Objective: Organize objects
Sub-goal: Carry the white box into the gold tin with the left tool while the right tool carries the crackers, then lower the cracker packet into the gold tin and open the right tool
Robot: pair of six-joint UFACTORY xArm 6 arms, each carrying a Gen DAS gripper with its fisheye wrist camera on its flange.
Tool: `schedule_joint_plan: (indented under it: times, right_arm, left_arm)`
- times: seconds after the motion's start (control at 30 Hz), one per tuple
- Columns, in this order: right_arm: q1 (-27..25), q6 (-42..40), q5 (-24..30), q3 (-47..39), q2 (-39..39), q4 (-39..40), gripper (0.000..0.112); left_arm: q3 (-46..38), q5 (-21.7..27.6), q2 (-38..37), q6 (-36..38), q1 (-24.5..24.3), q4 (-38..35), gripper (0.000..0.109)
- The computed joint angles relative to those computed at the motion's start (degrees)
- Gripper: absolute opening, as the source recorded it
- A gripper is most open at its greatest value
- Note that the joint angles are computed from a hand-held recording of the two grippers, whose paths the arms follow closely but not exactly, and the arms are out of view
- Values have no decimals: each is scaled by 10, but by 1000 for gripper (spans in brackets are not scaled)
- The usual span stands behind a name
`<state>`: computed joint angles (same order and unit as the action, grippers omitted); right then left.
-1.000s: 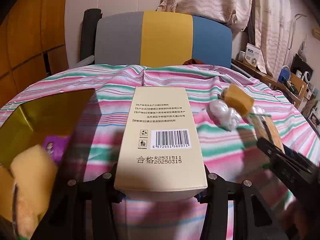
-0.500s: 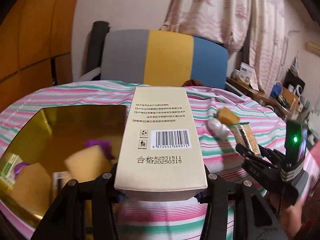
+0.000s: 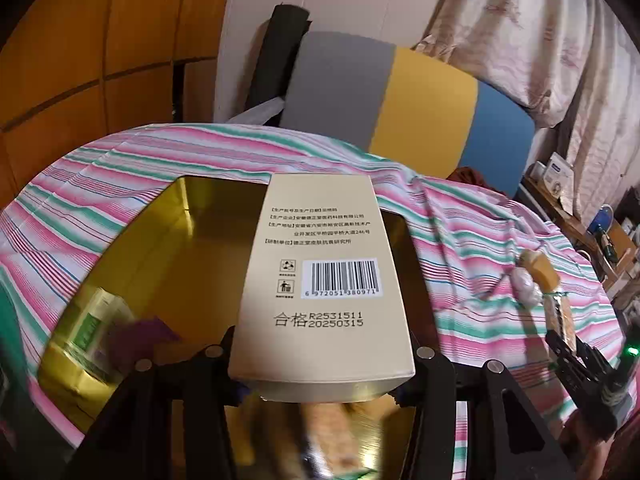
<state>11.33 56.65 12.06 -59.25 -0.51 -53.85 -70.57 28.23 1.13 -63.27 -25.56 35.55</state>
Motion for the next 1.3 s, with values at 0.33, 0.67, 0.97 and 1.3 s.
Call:
schedule_joint_plan:
  times: [0.33, 0.67, 0.97, 1.3]
  right_arm:
    - [33, -115, -9, 20, -23, 137, 44]
    - [118, -245, -55, 16, -29, 321, 44]
    - [211, -479, -44, -75, 21, 604, 44]
    - [261, -565, 53, -241, 137, 710, 44]
  left_arm:
    - [-23, 51, 20, 155, 81, -179, 51]
    - [-36, 118, 32, 180, 111, -191, 60]
    - [60, 93, -73, -9, 83, 29, 103]
    - [171, 82, -164, -147, 57, 79, 103]
